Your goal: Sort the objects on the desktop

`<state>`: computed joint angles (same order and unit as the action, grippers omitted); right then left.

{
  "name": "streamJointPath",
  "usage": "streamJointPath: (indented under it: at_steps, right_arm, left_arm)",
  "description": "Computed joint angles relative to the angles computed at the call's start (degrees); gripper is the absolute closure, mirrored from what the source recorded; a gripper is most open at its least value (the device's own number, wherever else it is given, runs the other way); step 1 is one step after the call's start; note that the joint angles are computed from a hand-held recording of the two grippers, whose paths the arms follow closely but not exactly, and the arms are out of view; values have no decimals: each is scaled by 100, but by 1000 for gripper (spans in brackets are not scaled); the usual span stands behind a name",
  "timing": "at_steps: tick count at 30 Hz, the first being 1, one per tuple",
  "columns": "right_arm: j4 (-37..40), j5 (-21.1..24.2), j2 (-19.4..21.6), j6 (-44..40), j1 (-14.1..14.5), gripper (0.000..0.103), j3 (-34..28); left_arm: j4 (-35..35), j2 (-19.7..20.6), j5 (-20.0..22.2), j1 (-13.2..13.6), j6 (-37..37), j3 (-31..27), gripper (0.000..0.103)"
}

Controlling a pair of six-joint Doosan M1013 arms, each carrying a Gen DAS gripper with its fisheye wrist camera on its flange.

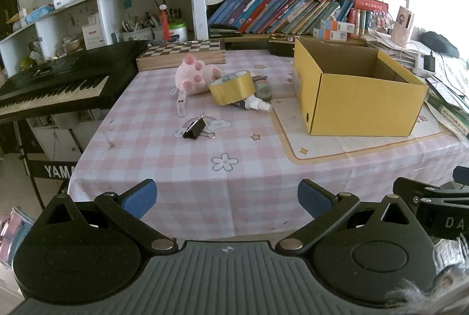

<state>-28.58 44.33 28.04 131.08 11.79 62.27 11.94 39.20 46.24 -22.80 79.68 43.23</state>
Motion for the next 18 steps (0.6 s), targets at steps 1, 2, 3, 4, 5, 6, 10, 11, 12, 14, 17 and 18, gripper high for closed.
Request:
streamJointPath:
  at_steps: [1, 2, 3, 4, 5, 6, 10, 11, 12, 14, 17, 18]
  right_arm:
    - [20, 1, 7, -23, -4, 0, -11]
    - [37, 3, 15, -47, -7, 0, -27]
    - [52, 3, 24, -70, -10, 0, -41]
    - [68, 4, 28, -92, -12, 0, -48]
    - [92, 9, 34, -119, -17, 0, -60]
    - [106, 12, 36, -135, -21, 0, -65]
    - [176, 32, 49, -214, -33, 0, -95]
    - [193, 36, 52, -235, -34, 0, -101]
    - [217, 46, 59, -262, -37, 0, -114]
    - [265, 44, 63, -310, -41, 0, -118]
    - [356, 46, 70, -392, -49, 0, -129]
    - [388, 49, 73, -425, -52, 0, -135]
  left_arm:
    - [0, 1, 1, 0, 2, -3, 0]
    - [3, 3, 2, 0, 4, -5, 0]
    - [0, 0, 1, 0, 2, 0, 0]
    - [-7, 3, 3, 4, 8, -6, 0]
    - [2, 1, 2, 0, -1, -2, 0]
    - [2, 1, 2, 0, -1, -2, 0]
    - [5, 6, 21, 1, -4, -14, 0]
    - [-2, 13, 23, 7, 5, -20, 0]
    - [-15, 47, 50, 17, 23, -75, 0]
    - [-20, 93, 89, 21, 44, -148, 0]
    - [-7, 102, 99, 22, 40, -162, 0]
    - [10, 102, 97, 21, 31, -159, 0]
